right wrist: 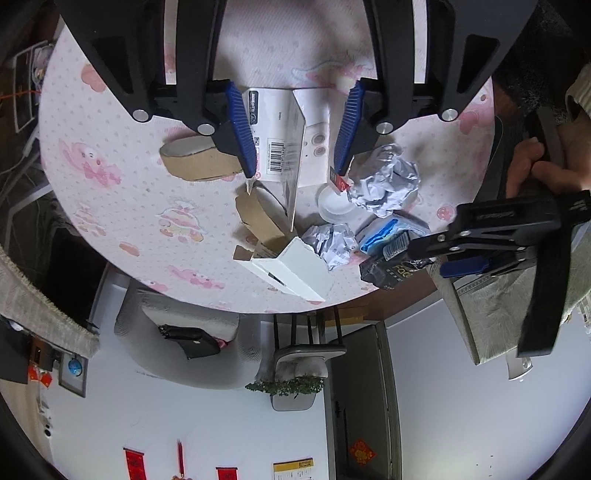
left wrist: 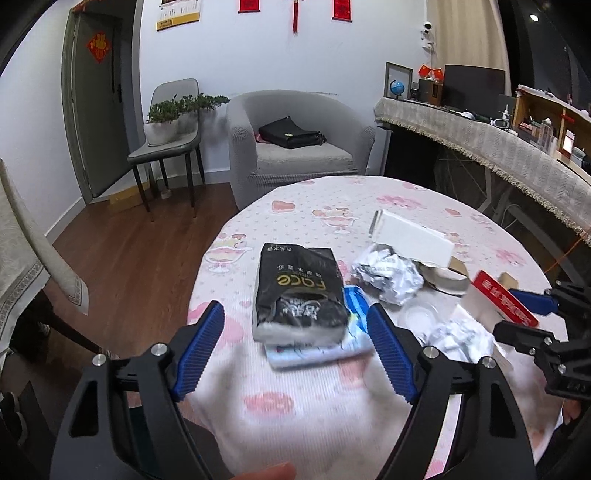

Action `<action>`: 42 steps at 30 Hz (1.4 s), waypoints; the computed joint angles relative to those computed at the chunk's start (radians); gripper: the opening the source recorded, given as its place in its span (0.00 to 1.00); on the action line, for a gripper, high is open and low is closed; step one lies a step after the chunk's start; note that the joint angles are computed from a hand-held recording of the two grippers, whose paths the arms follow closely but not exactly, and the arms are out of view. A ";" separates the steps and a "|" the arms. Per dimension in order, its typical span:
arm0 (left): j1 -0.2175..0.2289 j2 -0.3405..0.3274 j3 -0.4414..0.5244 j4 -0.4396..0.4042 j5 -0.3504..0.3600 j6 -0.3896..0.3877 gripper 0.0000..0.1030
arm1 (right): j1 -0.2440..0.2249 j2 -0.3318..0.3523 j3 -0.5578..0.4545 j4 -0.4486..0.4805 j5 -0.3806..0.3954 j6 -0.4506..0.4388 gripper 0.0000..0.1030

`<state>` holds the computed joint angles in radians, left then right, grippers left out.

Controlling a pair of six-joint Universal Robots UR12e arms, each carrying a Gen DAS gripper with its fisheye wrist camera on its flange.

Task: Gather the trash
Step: 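Grasp the black snack bag with the left tool while the right tool grasps the white barcode card, then carry the black bag over the teal bin and open the left tool while the right tool carries the card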

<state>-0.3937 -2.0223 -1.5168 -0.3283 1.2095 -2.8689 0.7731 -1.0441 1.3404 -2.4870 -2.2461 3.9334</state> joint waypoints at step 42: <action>0.054 0.032 -0.017 0.044 -0.128 -0.078 0.50 | 0.021 0.042 -0.147 0.086 -0.174 0.016 0.01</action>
<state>-0.3393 -1.9899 -1.5335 -0.2839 1.0814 -2.9474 0.7941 -1.0025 1.1934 -2.4014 -2.4198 3.9492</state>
